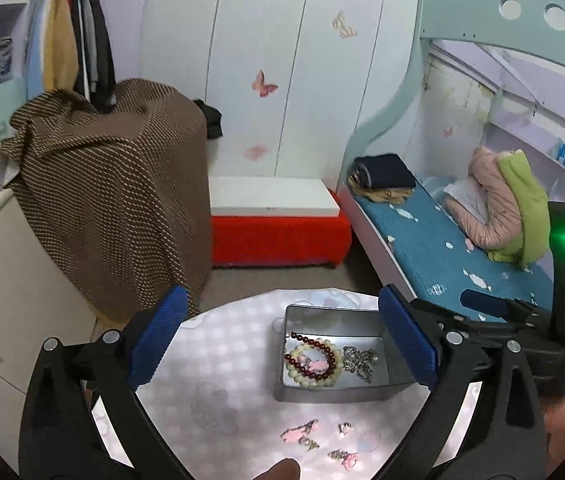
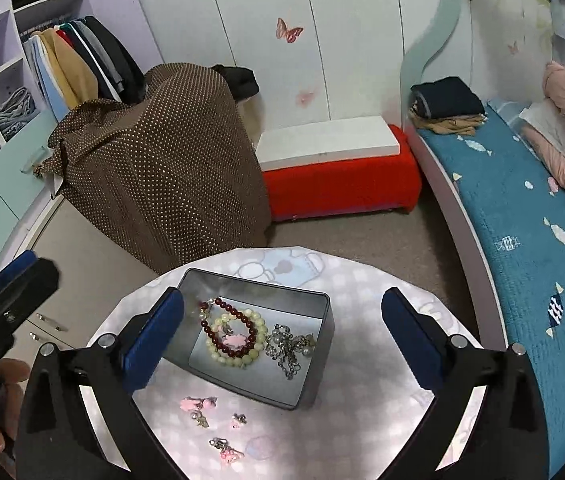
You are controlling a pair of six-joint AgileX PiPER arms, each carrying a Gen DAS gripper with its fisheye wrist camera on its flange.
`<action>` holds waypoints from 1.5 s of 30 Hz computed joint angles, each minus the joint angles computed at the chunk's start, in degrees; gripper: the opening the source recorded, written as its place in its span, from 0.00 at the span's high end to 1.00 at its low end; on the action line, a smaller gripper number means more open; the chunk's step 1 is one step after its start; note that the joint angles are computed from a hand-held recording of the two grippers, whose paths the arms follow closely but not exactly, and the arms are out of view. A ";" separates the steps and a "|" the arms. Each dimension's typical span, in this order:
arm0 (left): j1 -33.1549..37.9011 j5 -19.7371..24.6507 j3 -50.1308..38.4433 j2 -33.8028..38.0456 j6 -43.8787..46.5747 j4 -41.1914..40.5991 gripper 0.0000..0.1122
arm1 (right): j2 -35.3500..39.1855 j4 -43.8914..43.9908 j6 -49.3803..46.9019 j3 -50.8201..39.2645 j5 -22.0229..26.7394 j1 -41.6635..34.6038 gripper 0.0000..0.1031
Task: Organize jewelry
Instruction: 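Open both tools to drop the charms into the grey box, then lift both open tools away from the box toward the remaining charms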
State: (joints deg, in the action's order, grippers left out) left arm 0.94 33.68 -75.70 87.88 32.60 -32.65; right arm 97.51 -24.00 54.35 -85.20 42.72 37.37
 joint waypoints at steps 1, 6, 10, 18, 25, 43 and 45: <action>0.57 -0.13 1.13 -1.49 0.68 -0.49 0.14 | -0.49 -1.38 1.11 0.18 0.46 0.82 0.08; 2.94 -0.27 5.15 -7.73 2.70 -2.33 0.14 | -3.55 -6.13 5.31 1.74 1.71 3.85 0.08; 4.65 -0.21 8.12 -12.30 4.46 -3.44 0.14 | -6.29 -11.77 10.25 2.92 4.21 7.68 0.08; 9.31 1.18 14.35 -21.04 8.44 -6.29 0.14 | -12.59 -23.17 21.84 7.83 9.95 16.62 0.08; 14.51 3.25 21.11 -27.68 13.05 -9.37 0.14 | -16.56 -30.71 29.88 12.22 16.97 25.65 0.08; 19.25 2.61 38.06 -36.25 25.21 -13.64 0.14 | -15.05 -33.50 39.86 21.70 20.39 35.32 0.08; 18.99 2.52 39.01 -35.96 25.77 -13.69 0.14 | -13.77 -32.37 39.06 22.15 18.93 34.78 0.08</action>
